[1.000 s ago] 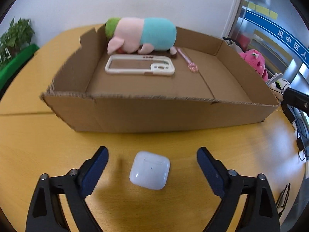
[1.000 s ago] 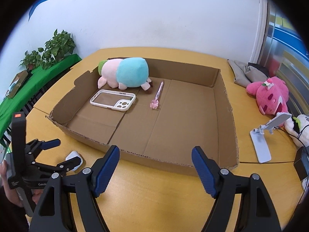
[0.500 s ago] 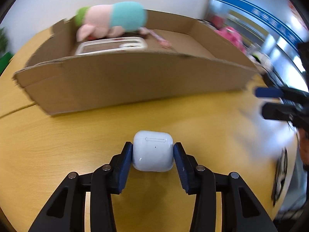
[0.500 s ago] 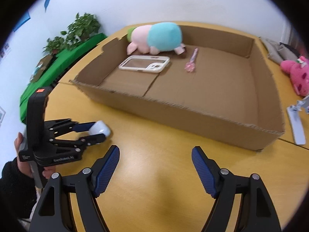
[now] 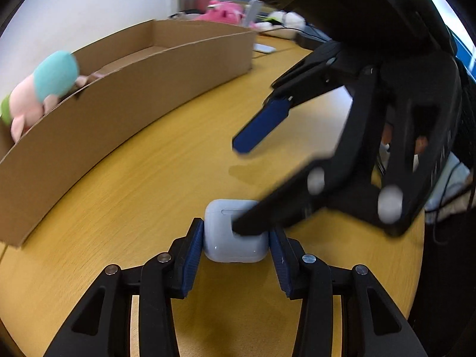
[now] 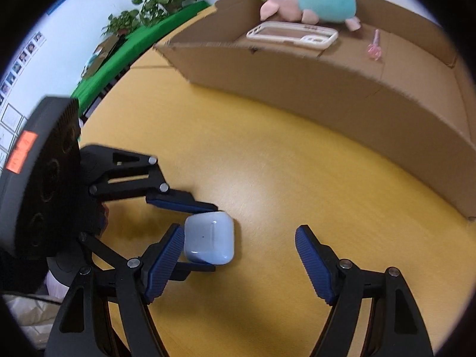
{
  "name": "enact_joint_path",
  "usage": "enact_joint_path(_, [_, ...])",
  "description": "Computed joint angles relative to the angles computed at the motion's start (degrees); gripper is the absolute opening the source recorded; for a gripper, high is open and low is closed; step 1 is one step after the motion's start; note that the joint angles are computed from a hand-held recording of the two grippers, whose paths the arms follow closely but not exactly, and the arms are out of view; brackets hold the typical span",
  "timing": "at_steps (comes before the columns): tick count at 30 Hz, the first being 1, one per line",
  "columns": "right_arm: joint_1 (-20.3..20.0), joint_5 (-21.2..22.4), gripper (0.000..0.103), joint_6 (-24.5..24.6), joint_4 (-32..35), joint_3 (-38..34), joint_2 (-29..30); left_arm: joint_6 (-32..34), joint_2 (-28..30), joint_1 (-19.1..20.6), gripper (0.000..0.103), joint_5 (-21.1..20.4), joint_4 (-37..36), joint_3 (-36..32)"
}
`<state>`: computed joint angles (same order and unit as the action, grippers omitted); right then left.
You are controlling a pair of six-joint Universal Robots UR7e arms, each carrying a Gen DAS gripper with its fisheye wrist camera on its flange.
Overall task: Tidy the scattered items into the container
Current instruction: 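Lower the left tool to the white earbuds case and close on it, then lift the earbuds case with the left tool and carry it over the box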
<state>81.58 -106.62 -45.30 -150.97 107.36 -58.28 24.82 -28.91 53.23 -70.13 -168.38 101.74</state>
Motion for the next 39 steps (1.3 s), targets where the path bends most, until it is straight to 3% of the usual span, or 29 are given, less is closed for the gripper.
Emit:
enact_joint_path(4, [0.05, -1.04, 0.071, 0.87, 1.3, 1.18, -0.32, 3.31, 0.7, -1.01, 0.047, 1.17, -1.25, 0.42])
enact_joint_path(6, [0.3, -1.45, 0.06, 0.43, 1.42, 1.64, -0.43, 3.7, 0.94, -1.12, 0.047, 0.89, -1.37, 0.23])
enact_joint_path(11, [1.34, -3.89, 0.043, -0.65, 0.6, 2.52, -0.26, 4.72, 1.44, -1.27, 0.047, 0.5, -1.02, -0.47])
enact_joint_path(27, [1.1, -2.52, 0.042, 0.02, 0.11, 5.03, -3.97, 5.78, 1.27, -2.82, 0.047, 2.03, -4.26, 0.23])
enact_joint_path(33, [2.76, -1.35, 0.042, -1.61, 1.32, 3.07, -6.33, 9.1, 1.09, -4.45, 0.047, 4.71, -4.34, -3.26])
enact_joint_path(39, [6.68, -1.22, 0.042, -2.28, 3.76, -3.22, -5.55, 13.44, 0.48, -5.59, 0.047, 7.13, -5.16, -6.81])
